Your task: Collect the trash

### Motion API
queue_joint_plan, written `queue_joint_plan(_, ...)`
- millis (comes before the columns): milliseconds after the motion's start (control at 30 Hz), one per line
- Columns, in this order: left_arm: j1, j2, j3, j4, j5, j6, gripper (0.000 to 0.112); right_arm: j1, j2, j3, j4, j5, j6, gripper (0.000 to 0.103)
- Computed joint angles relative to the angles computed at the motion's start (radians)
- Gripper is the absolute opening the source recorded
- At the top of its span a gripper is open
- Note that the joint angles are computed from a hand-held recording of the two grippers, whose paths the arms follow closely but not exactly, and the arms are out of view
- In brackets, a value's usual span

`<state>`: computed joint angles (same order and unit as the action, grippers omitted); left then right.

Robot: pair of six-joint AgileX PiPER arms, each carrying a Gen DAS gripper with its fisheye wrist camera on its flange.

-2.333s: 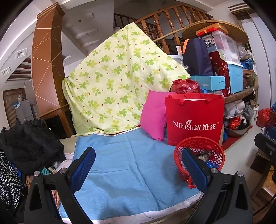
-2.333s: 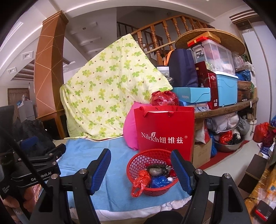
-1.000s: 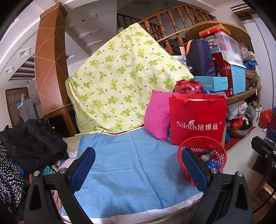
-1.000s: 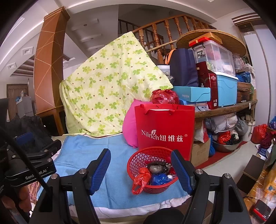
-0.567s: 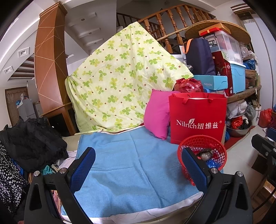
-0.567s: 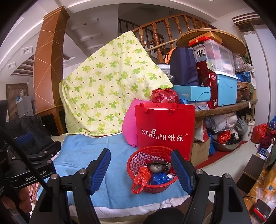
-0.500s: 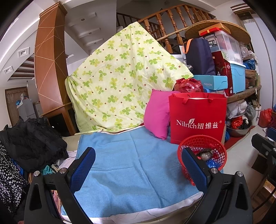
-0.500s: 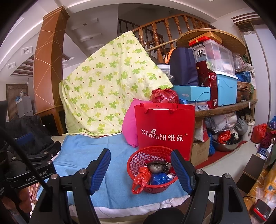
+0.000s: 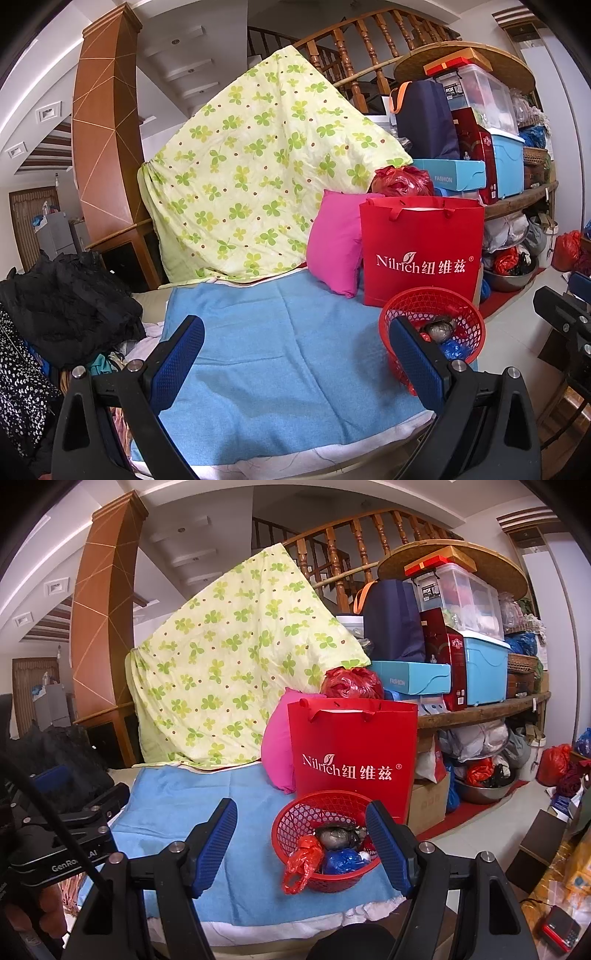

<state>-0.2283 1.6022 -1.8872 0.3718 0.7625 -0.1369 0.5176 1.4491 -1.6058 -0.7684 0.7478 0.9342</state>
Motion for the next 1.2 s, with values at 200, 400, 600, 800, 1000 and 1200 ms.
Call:
queue_joint_plan(200,-0.004,-0.006,0.025,0.001,-0.013,-0.006,0.100,-0.020,0.010,-0.001,0.033,0.005,-0.019,0.075)
queue_joint_plan(400,-0.008,0.002,0.015,0.008,-0.008,-0.011,0.100,-0.021,0.038,-0.052,0.060,0.038,-0.055,0.075)
queue_joint_plan(600,-0.010,0.003,0.025,0.009,-0.013,-0.019,0.100,-0.019,0.055,-0.077,0.058,0.054,-0.061,0.075)
queue_joint_plan(800,-0.003,0.021,0.034,0.009,-0.028,-0.026,0.100,-0.050,0.095,-0.140,0.104,0.080,-0.094,0.075)
queue_joint_plan(1000,0.016,0.076,-0.048,-0.047,0.002,0.029,0.100,-0.074,0.165,-0.245,0.146,0.117,-0.147,0.075)
queue_joint_plan(1200,0.037,0.159,-0.166,-0.101,0.045,0.080,0.100,-0.099,0.251,-0.363,0.192,0.145,-0.196,0.075)
